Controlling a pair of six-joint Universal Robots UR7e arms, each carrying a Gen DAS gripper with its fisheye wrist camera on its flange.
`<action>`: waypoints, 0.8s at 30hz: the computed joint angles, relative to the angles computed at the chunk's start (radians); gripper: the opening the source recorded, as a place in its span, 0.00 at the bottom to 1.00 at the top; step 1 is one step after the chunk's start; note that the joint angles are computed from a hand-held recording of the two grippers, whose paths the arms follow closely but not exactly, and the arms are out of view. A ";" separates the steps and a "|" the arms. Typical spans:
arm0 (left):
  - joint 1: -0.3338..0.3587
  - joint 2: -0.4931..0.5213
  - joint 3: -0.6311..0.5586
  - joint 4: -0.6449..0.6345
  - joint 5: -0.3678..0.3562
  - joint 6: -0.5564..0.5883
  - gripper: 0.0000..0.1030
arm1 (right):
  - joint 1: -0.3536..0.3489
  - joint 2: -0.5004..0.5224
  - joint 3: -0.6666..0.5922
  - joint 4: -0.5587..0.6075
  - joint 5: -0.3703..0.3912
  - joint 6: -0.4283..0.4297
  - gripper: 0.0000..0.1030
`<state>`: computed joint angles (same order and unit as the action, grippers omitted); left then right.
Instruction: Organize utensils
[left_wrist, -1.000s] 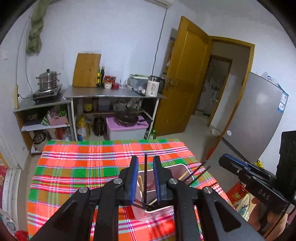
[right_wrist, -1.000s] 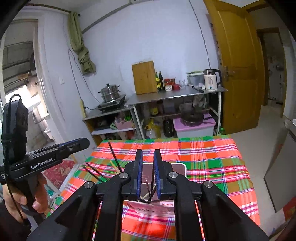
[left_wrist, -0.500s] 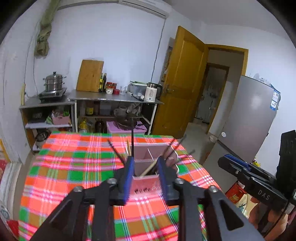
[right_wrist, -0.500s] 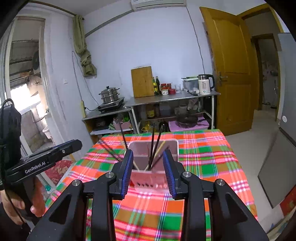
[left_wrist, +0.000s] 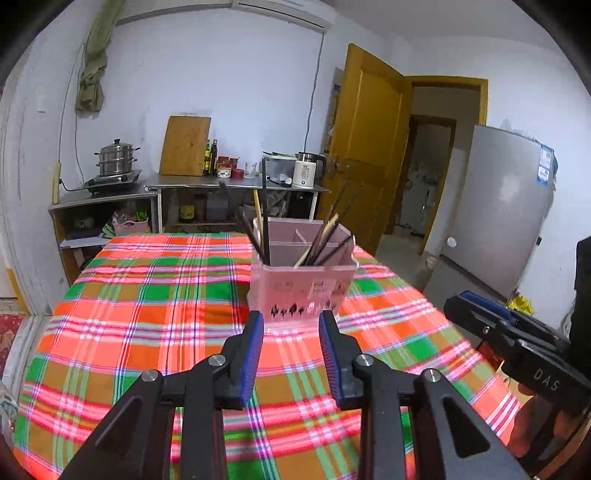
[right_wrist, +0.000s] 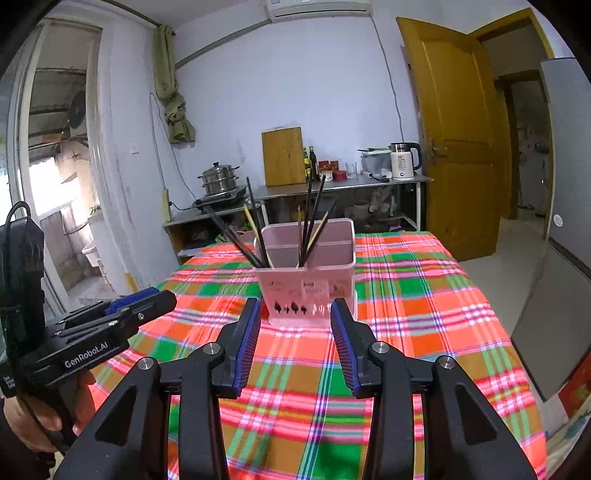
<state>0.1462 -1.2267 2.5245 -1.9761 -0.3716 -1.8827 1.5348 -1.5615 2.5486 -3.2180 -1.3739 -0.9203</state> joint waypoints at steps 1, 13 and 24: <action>-0.009 0.018 0.004 0.011 -0.008 -0.029 0.30 | -0.015 0.001 0.018 -0.020 0.006 -0.010 0.39; -0.086 0.156 0.051 -0.021 -0.079 -0.163 0.30 | -0.163 -0.012 0.160 -0.164 0.093 -0.145 0.39; -0.100 0.169 0.044 0.030 -0.089 -0.206 0.30 | -0.191 -0.023 0.178 -0.160 0.093 -0.168 0.39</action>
<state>0.0466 -1.0578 2.5689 -1.9465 -0.4608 -2.0889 1.3438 -1.5846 2.7267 -3.3781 -1.2806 -1.0881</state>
